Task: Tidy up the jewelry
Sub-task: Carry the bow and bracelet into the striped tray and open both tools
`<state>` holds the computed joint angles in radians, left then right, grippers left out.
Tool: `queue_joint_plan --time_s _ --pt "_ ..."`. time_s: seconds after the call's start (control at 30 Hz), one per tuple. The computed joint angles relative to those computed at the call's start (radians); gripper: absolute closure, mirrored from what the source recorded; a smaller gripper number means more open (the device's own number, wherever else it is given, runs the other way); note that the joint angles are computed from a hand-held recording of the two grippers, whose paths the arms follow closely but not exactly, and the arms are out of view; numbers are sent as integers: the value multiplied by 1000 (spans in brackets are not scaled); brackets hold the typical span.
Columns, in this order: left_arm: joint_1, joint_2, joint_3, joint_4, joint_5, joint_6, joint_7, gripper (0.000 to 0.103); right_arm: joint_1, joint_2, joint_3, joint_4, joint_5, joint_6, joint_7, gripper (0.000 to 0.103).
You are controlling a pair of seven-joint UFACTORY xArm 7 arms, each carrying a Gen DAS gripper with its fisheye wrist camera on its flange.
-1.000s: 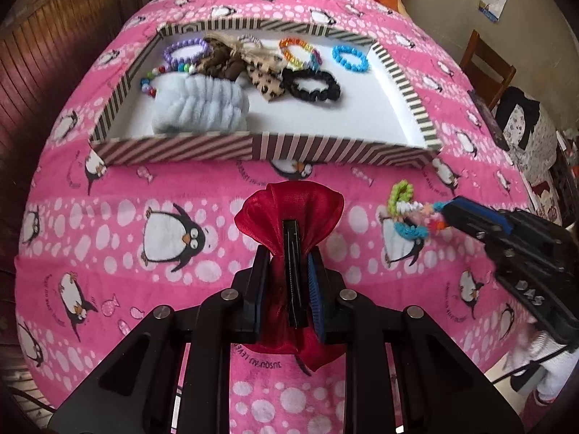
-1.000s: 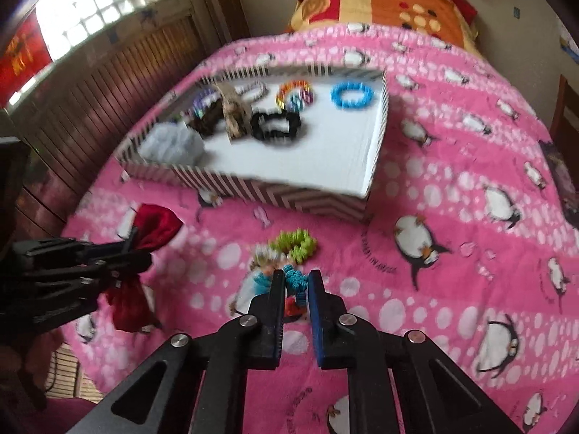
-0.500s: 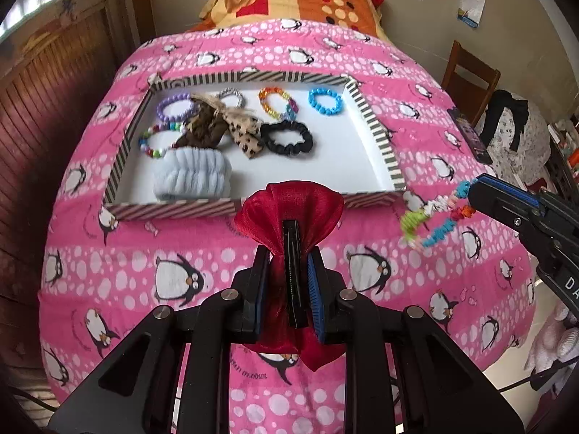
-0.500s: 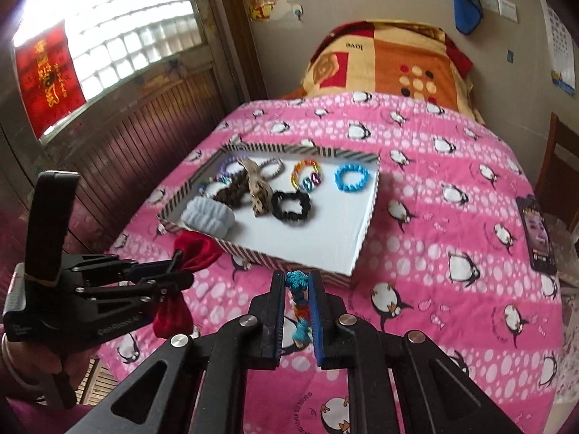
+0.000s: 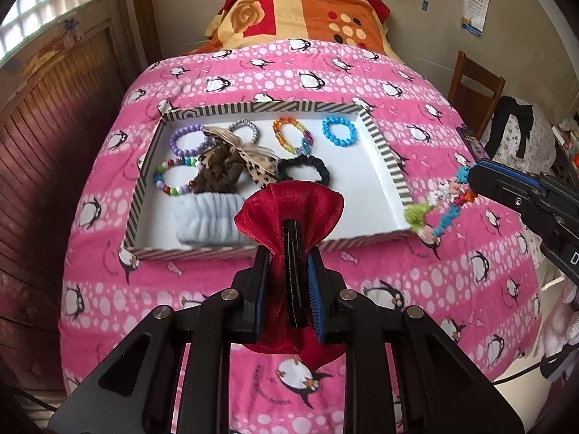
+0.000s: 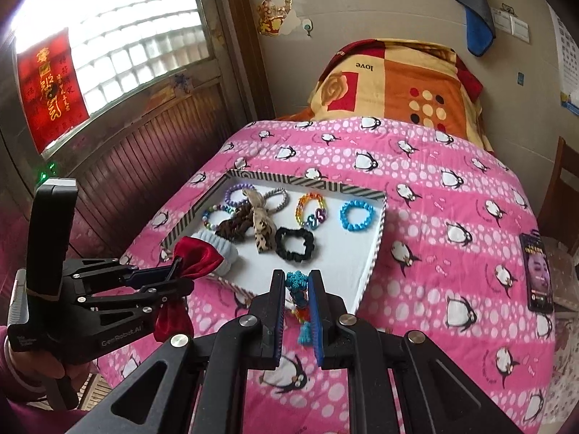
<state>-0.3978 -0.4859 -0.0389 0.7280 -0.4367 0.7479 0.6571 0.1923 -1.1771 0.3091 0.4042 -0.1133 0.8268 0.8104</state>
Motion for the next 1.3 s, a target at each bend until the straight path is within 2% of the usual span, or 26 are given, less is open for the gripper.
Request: queue_joint_plan --time_s 0.27,0.43,0.63,0.8,1.0,1.17,1.3 --pt "7 123 18 114 -52 35 55 84 -37 113 -46 9 -7 -90 -31 91" --pt "26 198 -10 173 -72 41 65 84 -51 183 -70 12 -1 -142 -47 91" --pt "41 306 -53 270 -80 60 29 84 -47 260 -110 11 26 -211 -76 91" --pt "41 373 -92 301 -44 62 5 84 -54 327 -145 12 45 -241 -119 91" --pt "35 461 -127 332 9 81 -57 84 -132 420 -196 16 38 -268 -165 91" --pt "27 515 -147 343 75 61 -102 84 -204 524 -195 48 0 -283 -183 91" --pt "28 530 -150 346 99 59 -117 84 -222 581 -210 61 -11 -323 -199 91"
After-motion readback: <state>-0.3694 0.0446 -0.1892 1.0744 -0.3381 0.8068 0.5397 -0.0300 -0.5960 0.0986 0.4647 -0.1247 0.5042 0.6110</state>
